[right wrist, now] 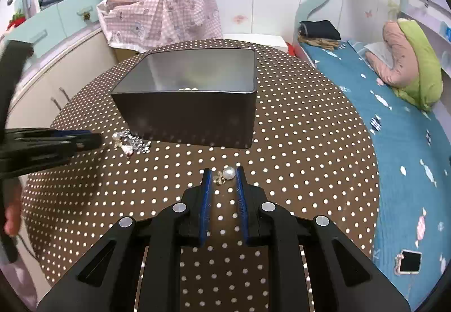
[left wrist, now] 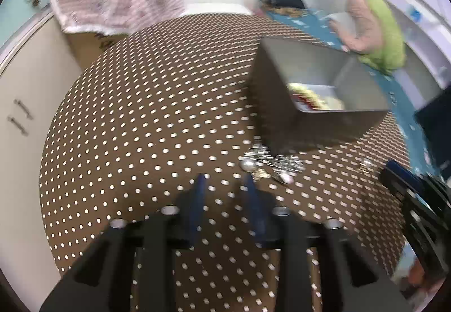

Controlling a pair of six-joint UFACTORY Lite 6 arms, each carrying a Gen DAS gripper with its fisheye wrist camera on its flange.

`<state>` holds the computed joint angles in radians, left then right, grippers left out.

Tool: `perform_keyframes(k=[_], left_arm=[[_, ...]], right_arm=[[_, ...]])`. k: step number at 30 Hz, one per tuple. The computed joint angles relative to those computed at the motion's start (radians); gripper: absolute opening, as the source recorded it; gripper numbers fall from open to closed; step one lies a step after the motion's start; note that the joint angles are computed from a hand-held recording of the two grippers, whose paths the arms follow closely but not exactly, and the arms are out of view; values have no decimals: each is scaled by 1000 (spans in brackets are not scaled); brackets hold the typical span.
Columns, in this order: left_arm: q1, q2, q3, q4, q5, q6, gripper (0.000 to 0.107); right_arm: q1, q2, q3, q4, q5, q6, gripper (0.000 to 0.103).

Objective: Organize jewelry

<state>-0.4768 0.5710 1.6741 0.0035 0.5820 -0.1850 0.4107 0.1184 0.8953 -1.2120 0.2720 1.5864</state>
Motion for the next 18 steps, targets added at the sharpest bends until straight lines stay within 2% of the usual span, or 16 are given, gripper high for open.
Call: perform_keyframes(k=[2,4,5,6,11,13,14,15,16,18], left_arm=[[2,18,17,-9,13,-8,33],[6,5,9,-52,-4,18,41],[2,-2,8,-47,-11,12,49],[-2,-9,5,-31,-20,-1,53],[-37,66,91,35,9,-41,54],[-61,89,101,133,-2,-99,46],[-68,83,85,143,-20,-98,35],[-74,86,91,138,-13,-91,14],[-81,94,108,174,10,-113,9],[-75,90,104,166,12,-106,9]], right_arm=[[6,-18,-16,-3,9,3,18],[7,-28,-24,-3,10,7,18],[5,-30,-27,0,14,6,18],[2,-29,-26,2,14,3,18],[-2,-10,-18,16,4,-10,18],[-2,3,-14,16,-3,-11,18],[-4,8,-13,11,-7,-8,18],[0,13,-11,1,-7,5,18],[-1,17,-9,-6,-10,13,18],[3,22,-8,-15,-4,27,18]])
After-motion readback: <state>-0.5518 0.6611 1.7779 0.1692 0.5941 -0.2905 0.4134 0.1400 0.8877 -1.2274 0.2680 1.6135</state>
